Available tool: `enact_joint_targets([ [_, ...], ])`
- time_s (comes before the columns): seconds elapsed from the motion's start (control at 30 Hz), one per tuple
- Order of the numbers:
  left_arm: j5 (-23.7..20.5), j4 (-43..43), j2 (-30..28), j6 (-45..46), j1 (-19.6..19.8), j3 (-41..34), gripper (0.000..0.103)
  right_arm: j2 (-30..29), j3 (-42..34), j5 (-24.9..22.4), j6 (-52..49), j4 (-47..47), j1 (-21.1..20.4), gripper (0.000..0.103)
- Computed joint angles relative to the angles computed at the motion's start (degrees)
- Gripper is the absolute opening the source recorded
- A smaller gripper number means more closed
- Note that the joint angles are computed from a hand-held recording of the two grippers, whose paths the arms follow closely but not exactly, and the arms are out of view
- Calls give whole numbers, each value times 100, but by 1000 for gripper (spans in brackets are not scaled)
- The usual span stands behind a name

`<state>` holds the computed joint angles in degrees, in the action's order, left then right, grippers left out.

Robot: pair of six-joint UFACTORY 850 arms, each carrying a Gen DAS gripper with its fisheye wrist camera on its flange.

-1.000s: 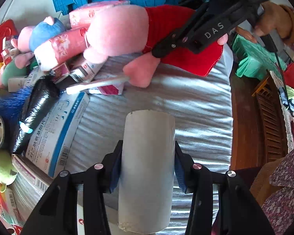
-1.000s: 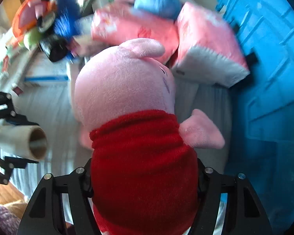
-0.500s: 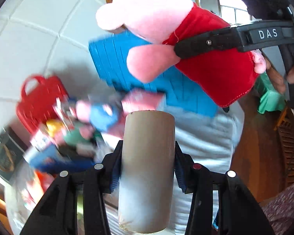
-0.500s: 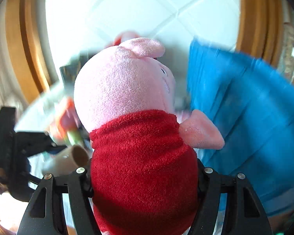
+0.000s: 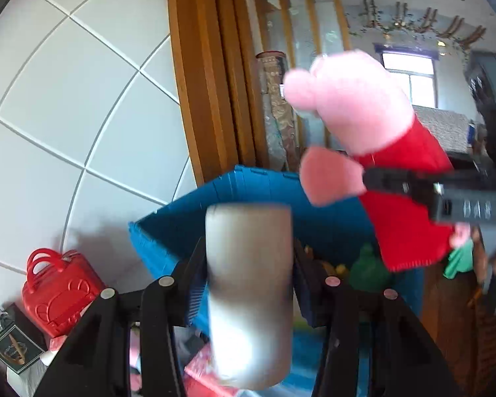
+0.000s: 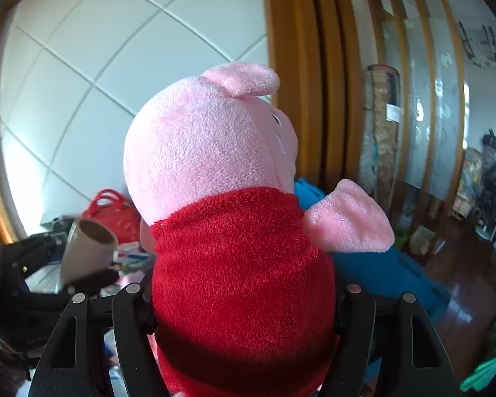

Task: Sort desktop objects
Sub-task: 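Carry the pig plush and paper roll into the blue crate and release, then return both grippers to the pile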

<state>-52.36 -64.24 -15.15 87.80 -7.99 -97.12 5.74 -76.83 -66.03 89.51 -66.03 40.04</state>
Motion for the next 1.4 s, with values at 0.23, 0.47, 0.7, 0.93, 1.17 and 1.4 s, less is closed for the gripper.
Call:
enact_joint_targets([
  [0.23, 1738, 1152, -460, -1823, -1066, -914, 103, -160, -293, 1040, -809, 684, -1557, 86],
  [0.47, 2027, 1354, -555, -2532, -1063, -1109, 103, 215, 116, 1847, -495, 224, -2025, 94],
  [0.7, 2587, 858, 239, -1939, -870, 143, 103, 669, 698, 1551, 759, -744, -1130, 101],
  [0.93, 3207, -392, 1025, -535, -453, 1362, 103, 607, 864, 887, 1181, -958, -316, 102],
  [1.17, 2835, -1092, 1457, 516, 263, 1989, 103, 126, 596, -50, 1646, -991, 549, 102],
  [1.4, 2029, -1211, 1571, 985, 869, 2262, 103, -519, 78, -1089, 2005, -728, 1356, 102],
])
